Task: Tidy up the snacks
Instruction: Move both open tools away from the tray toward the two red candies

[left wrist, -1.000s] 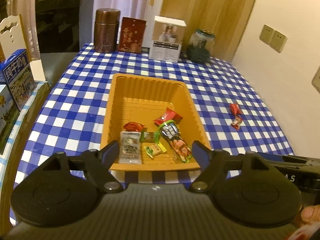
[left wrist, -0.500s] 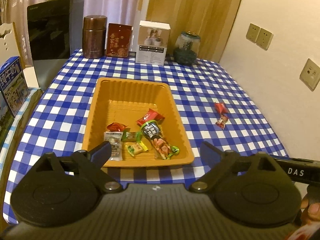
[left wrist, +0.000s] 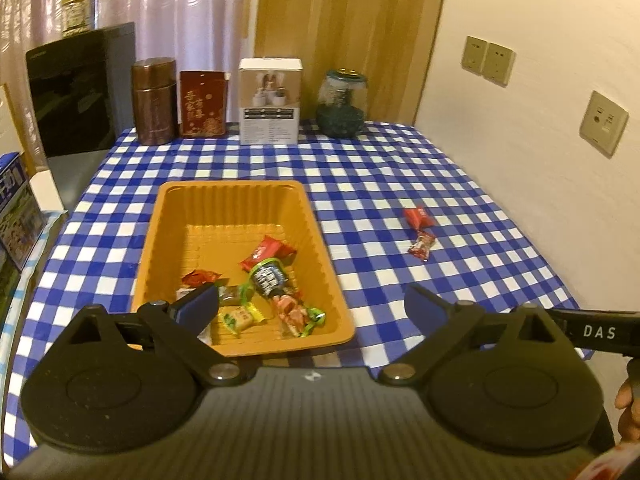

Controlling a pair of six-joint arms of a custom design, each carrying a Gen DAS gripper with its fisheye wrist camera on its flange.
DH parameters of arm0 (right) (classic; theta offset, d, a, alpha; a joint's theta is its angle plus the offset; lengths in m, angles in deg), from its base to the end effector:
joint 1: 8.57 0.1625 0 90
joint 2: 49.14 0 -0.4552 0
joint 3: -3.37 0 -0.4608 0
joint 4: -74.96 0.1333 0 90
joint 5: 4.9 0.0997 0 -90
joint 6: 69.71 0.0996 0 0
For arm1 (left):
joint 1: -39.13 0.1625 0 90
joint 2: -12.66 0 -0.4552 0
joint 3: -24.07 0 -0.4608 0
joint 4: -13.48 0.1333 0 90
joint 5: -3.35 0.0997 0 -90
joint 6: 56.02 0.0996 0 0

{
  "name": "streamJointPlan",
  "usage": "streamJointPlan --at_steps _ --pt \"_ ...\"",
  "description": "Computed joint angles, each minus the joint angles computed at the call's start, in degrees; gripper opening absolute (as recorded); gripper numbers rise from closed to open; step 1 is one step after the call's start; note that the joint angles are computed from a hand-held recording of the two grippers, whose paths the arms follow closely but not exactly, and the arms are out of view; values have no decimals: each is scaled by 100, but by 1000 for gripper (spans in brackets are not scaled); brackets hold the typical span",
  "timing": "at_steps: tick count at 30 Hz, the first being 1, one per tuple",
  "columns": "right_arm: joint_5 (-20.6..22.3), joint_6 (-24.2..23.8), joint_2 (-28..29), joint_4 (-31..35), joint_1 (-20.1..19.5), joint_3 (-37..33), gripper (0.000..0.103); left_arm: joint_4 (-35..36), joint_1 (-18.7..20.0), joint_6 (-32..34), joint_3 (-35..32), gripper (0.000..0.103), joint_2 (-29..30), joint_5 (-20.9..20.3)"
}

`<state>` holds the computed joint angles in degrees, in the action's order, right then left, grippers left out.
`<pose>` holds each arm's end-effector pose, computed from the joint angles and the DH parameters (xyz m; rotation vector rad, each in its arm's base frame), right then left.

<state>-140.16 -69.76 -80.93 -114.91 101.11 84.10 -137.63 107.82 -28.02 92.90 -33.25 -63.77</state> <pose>0.3306 -0.7387 0.0881 -0.0544 -2.2835 1.2106 -0.1582 -0.8788 0.2995 0.9123 2.4211 -0.8615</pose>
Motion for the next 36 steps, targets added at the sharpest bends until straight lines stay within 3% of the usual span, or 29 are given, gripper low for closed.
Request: streamJointPlan --at_steps 11,21,27,36 --pt "15 80 -183 -174 -152 207 63 511 -81 -87 -234 98 196 -271" --pt "100 -96 -400 -331 -452 280 63 846 -200 104 -749 98 741 -350" --pt "294 -344 -447 -332 -692 145 63 1051 -224 275 -1362 96 1331 -346" --pt "682 -649 -338 -161 -1087 -287 63 1695 -192 598 -2880 81 2515 -374"
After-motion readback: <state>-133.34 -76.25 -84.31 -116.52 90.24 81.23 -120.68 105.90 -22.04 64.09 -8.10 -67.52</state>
